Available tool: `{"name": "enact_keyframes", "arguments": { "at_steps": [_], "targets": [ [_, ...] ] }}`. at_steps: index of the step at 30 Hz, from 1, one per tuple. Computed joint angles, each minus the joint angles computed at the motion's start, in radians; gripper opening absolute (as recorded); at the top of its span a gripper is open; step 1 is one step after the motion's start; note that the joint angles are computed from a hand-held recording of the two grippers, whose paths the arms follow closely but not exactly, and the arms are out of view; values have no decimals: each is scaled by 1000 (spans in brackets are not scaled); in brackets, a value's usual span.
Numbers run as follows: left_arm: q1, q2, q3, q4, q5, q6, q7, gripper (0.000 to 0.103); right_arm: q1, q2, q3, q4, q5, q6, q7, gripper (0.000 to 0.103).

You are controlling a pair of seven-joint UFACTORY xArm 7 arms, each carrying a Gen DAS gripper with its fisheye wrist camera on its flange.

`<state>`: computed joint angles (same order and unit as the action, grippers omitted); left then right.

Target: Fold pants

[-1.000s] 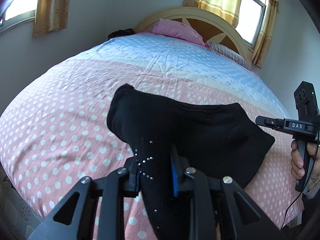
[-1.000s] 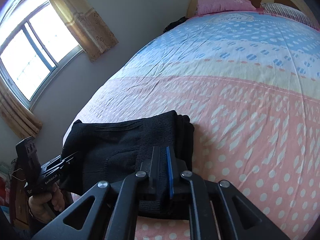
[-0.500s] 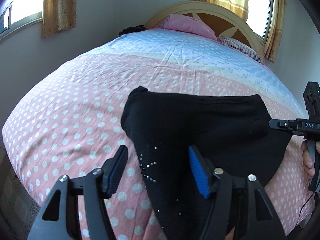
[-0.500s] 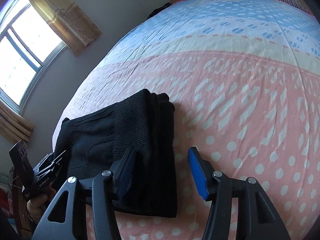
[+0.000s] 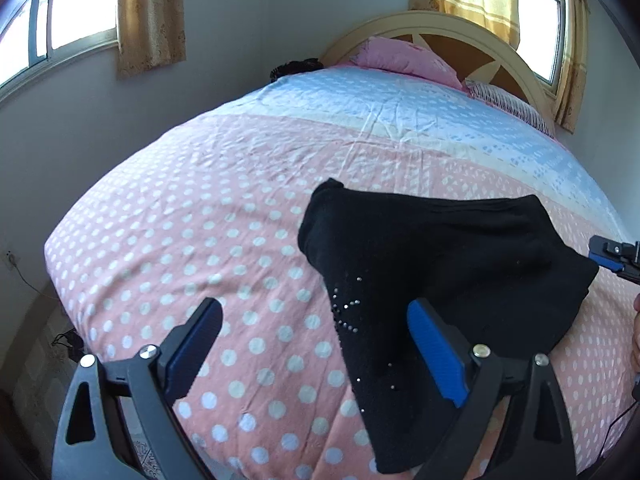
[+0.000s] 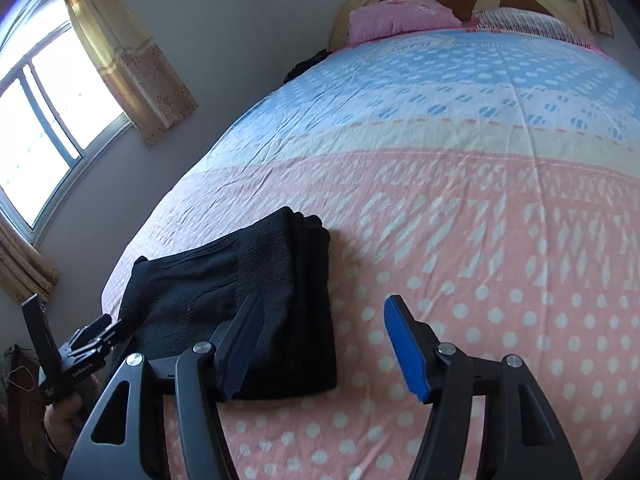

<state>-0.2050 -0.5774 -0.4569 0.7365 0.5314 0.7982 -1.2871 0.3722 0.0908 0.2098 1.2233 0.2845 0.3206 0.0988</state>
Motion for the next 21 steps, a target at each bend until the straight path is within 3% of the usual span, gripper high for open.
{"name": "enact_keyframes", "arguments": {
  "at_steps": [4,9,14,21],
  "targets": [
    [13,-27,-49,39,30,29,-36,96,5,-171,-17,-150,-219,-35,205,64],
    [30,-46,-118,104,87,41,-88,96,-66,-378,62,-292,-452,-70,387,65],
    [57,-48,-182,172,145,41,-106,96,-125,-534,133,-364,-543,-60,446,65],
    [97,-88,-231,206,174,49,-119,101,-128,-606,146,-409,-522,-104,449,66]
  ]
}}
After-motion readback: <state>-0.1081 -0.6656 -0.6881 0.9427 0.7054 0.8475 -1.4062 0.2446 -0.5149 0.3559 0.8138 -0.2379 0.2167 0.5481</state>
